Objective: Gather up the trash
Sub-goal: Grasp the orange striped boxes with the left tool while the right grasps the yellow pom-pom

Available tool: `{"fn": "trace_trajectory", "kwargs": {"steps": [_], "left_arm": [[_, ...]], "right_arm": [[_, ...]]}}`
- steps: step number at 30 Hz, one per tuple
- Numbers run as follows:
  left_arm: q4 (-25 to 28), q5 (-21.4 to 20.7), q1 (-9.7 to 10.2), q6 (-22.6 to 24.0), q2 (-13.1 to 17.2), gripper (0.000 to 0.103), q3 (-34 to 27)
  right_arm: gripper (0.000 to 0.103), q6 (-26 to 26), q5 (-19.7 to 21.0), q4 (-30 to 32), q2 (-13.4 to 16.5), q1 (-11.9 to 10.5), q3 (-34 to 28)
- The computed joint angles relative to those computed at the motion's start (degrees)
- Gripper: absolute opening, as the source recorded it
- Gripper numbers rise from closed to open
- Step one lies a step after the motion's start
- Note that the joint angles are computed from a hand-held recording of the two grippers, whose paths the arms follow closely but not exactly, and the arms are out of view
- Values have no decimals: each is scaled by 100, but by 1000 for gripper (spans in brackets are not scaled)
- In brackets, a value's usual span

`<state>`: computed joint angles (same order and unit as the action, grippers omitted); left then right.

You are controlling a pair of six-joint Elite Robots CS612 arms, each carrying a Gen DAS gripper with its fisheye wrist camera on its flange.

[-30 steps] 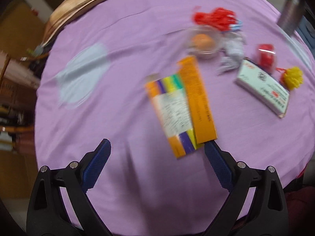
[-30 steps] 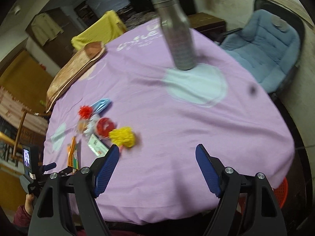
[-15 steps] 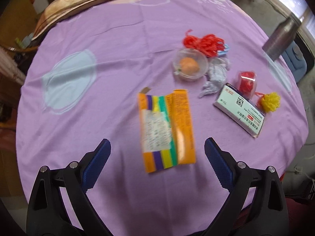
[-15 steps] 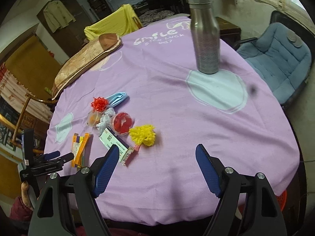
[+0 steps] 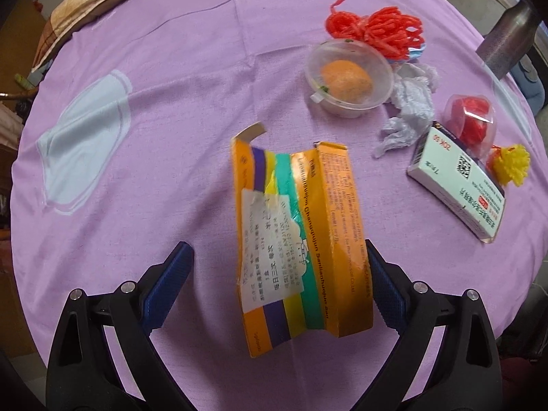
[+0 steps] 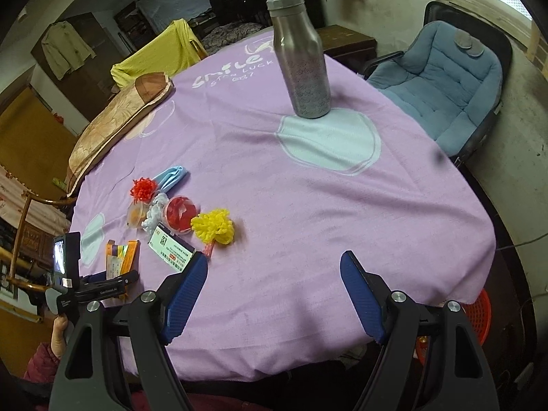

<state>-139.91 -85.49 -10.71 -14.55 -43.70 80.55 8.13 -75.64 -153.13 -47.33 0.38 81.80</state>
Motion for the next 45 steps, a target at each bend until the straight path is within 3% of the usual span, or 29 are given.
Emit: {"fn": "trace_trajectory", "kwargs": {"steps": [7,13,20,27,29,31,33,40,41,42,43,45], "left_arm": [[-440,-106,128,-231,-186,85,351],[-673,-216,173,-419,-327,85,590],[-381,-207,174,-273,-238,87,327],[-54,-201,190,-285,15,86,-91],[-163,-208,199,-258,18,83,-107],[-324,-227,208,-194,-11,70,-82],[-431,-265,219,-198,-50,66,-56],[-673,-190,283,-299,-299,66,207],[-728,-165,289,-324,-340,66,269],[-767,-161,298,-343,-372,66,310],[-798,-187,319,-361,-395,66,346],[-806,-217,334,-397,-427,66,391]], "right_arm": [[79,-239,368,586,295,76,-474],[79,-552,491,1161,652,213,-1069],[79,-816,561,1579,900,326,-1526],[79,-722,484,1796,1018,336,-1725],[79,-703,455,1914,1078,341,-1811],[79,-726,441,2030,1138,352,-1895],[79,-772,399,2102,1196,370,-1976],[78,-800,385,2258,1427,427,-2262],[77,-811,355,2238,1446,440,-2281],[68,-845,319,2210,1468,456,-2302],[49,-885,324,2223,1482,461,-2319],[38,-962,349,2326,1516,470,-2383]]}}
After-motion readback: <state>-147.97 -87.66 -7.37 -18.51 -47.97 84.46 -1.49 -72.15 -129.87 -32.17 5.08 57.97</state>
